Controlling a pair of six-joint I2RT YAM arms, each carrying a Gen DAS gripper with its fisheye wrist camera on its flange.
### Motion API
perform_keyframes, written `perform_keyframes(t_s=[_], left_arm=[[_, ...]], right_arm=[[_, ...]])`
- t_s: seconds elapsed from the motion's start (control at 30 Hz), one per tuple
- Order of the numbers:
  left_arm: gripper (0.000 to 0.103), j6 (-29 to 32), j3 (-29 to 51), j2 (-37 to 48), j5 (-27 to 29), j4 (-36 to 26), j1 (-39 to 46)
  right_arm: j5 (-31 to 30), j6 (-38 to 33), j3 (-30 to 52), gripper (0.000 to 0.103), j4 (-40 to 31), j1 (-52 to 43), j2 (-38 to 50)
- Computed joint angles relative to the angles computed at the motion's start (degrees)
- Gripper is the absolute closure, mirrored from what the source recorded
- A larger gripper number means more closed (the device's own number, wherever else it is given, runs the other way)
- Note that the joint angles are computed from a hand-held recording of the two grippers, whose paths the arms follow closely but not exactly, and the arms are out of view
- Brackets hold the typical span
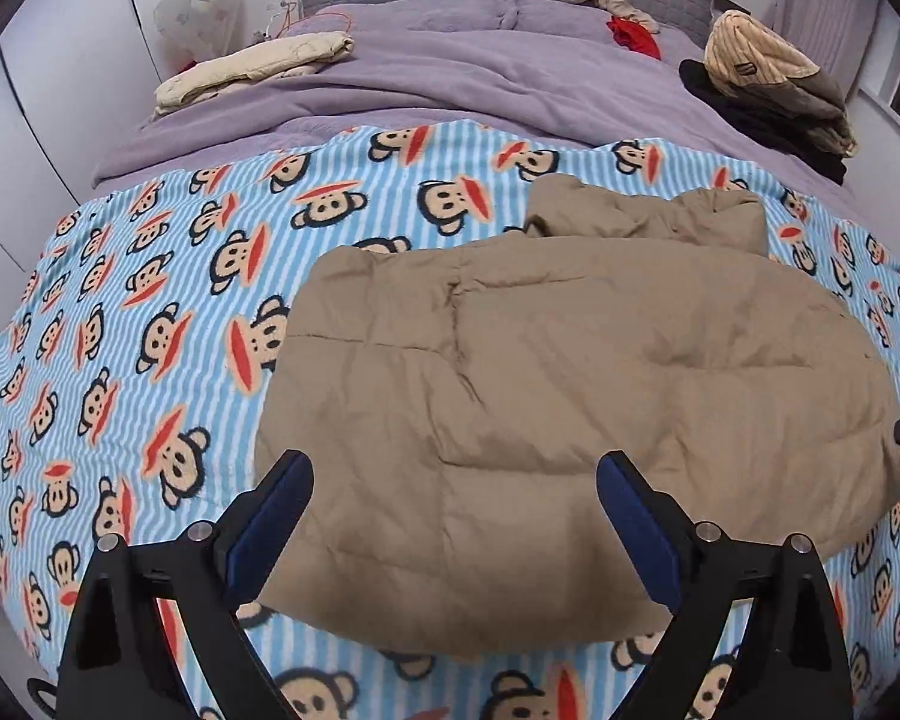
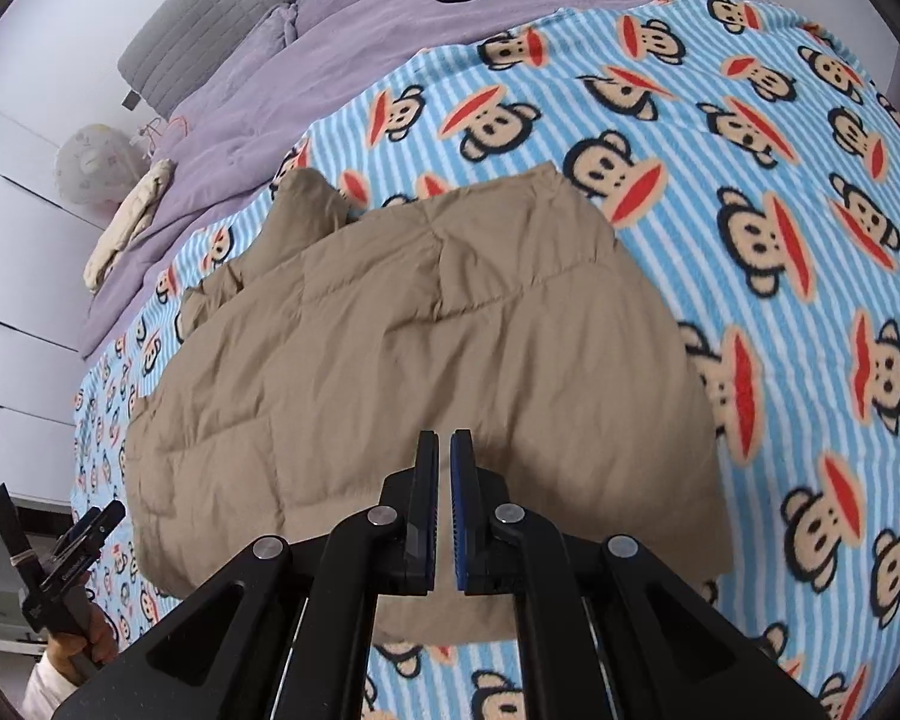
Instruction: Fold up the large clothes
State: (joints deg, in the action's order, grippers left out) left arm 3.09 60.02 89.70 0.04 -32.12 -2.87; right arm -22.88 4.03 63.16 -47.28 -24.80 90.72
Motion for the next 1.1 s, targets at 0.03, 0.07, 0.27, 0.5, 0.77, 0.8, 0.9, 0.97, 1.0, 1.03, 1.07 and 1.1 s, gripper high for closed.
perform_keyframes(t_s=[0.03,0.07,0.27,0.5,0.77,0.8,0.9,0.97,1.0,1.03,1.07,1.1], left_arm=[[0.007,-0.6,-0.5,-1.0,0.8,-1.1,-0.3],[0.007,-1.2,-1.1,-2.1,1.7,-1.9,-0.4],[0.007,-4.9,-2.6,-4.4,6.6,-5.7,0.7],[0.007,-4.2,-5.5,-5.1,1.8,-7.4,-1.1],[0.007,-6.5,-8.7,-5.0,0.9,-7.9,-2.8],[0.007,-6.7,-9.0,-5.1,0.8,-7.8,-2.9],[0.007,-6.9,-9.4,-4.8,0.4,-8.0,-3.3],[0.007,-6.7,-9.5,-4.5,0.3,-8.2,-3.1],[0.007,-6.6,-9.6,-4.5,0.4,-8.2,-3.0],[0.007,-6.7,-9.8,-4.4,0.4,-8.0,-2.7],[0.007,-6.8,-10.0,-4.3,0.5,-7.8,-2.4],[0.007,-7.1,-10.1,-4.1,0.4,-7.7,-2.0]], right_arm=[[-0.3,0.1,-1.4,0.098,-0.6,0.0,-1.5],[-0.6,0.1,-2.5,0.098,-1.2,0.1,-2.5],[-1.1,0.5,-7.8,0.098,-3.0,1.0,-7.0],[-2.7,2.5,-12.6,0.019,-3.3,1.6,-11.7],[-6.2,4.5,-16.8,0.01,-1.8,-0.6,-12.3],[-7.0,4.9,-17.7,0.0,-1.3,-1.0,-12.5],[-9.5,6.0,-19.7,0.0,0.5,-2.2,-12.3],[-10.7,6.8,-20.9,0.0,1.6,-2.9,-11.8],[-11.5,7.1,-21.2,0.0,1.9,-3.2,-11.3],[-12.3,7.3,-21.6,0.0,2.0,-3.5,-10.9],[-13.5,7.4,-22.0,0.0,2.0,-3.9,-10.4],[-14.6,7.5,-22.4,0.0,1.8,-4.2,-10.1]])
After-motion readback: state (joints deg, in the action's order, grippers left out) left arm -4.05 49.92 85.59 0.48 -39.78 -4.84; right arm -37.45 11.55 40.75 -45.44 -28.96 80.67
